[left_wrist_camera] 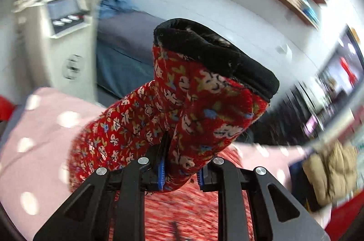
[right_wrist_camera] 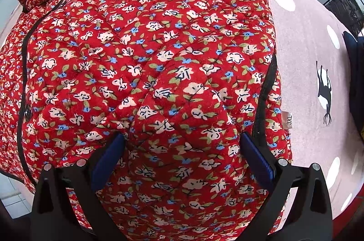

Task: Fold large clothes

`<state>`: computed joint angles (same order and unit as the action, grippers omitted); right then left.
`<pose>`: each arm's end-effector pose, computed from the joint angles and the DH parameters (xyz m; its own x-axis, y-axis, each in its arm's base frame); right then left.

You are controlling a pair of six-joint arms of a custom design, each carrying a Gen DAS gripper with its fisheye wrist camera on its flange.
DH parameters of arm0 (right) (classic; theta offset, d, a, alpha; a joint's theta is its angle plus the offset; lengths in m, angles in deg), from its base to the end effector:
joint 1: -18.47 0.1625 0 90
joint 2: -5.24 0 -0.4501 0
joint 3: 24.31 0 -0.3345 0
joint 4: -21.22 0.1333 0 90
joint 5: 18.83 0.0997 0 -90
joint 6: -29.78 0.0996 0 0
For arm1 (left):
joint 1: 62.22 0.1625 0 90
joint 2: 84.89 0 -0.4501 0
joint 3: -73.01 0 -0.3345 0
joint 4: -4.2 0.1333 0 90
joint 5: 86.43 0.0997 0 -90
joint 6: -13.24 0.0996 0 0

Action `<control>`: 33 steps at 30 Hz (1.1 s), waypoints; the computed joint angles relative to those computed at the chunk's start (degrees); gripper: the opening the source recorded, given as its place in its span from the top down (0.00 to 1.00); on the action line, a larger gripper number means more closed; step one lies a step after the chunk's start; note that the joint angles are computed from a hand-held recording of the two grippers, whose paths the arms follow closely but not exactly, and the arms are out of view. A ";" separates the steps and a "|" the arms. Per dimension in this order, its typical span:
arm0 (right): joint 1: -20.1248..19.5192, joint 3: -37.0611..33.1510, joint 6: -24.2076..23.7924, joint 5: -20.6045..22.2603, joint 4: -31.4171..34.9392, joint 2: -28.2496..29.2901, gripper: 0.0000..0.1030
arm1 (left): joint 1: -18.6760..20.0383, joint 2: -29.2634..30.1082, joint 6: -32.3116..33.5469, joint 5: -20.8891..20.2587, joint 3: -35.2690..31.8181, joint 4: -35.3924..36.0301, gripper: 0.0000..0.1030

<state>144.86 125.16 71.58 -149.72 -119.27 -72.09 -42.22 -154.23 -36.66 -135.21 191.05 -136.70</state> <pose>0.2128 -0.1739 0.1765 -0.7144 0.0194 0.6995 -0.1010 0.9863 -0.1305 -0.3850 -0.3518 0.2613 -0.8993 0.1883 -0.3948 0.3899 0.7542 -0.5284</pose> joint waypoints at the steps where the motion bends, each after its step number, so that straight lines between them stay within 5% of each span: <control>1: 0.00 0.20 -0.23 -0.01 -0.31 -0.15 0.04 | -0.03 2.45 0.47 -2.46 -0.21 -1.68 0.81; 7: 0.02 0.10 -0.95 0.27 -0.21 -0.74 0.04 | 0.90 15.52 2.18 -11.06 -2.43 -2.07 0.81; 12: 0.26 0.00 -0.61 0.75 1.79 -1.92 0.04 | 1.93 20.89 2.90 -12.58 -3.88 1.75 0.80; 14: -0.07 0.02 -1.04 0.71 1.58 -1.85 0.04 | 2.63 22.27 4.36 -13.33 -5.76 3.77 0.72; 16: 0.16 0.12 -0.67 0.72 1.77 -1.89 0.04 | 2.81 23.51 5.75 -14.95 -7.14 3.93 0.54; 18: 0.09 0.17 -0.61 0.75 1.75 -1.76 0.04 | 2.38 22.29 7.33 -17.21 -5.64 1.93 0.21; 19: -0.15 0.07 -0.70 0.77 1.59 -1.41 0.04 | 1.54 21.38 7.54 -17.43 -4.35 0.75 0.14; 26: -2.12 -2.37 -1.36 2.53 5.69 -1.73 0.05 | -2.68 15.85 3.27 -13.20 2.48 -0.25 0.10; 33: 1.15 -8.56 -3.18 -4.12 6.70 -5.48 0.05 | -4.11 5.82 -6.62 -2.31 6.13 14.18 0.11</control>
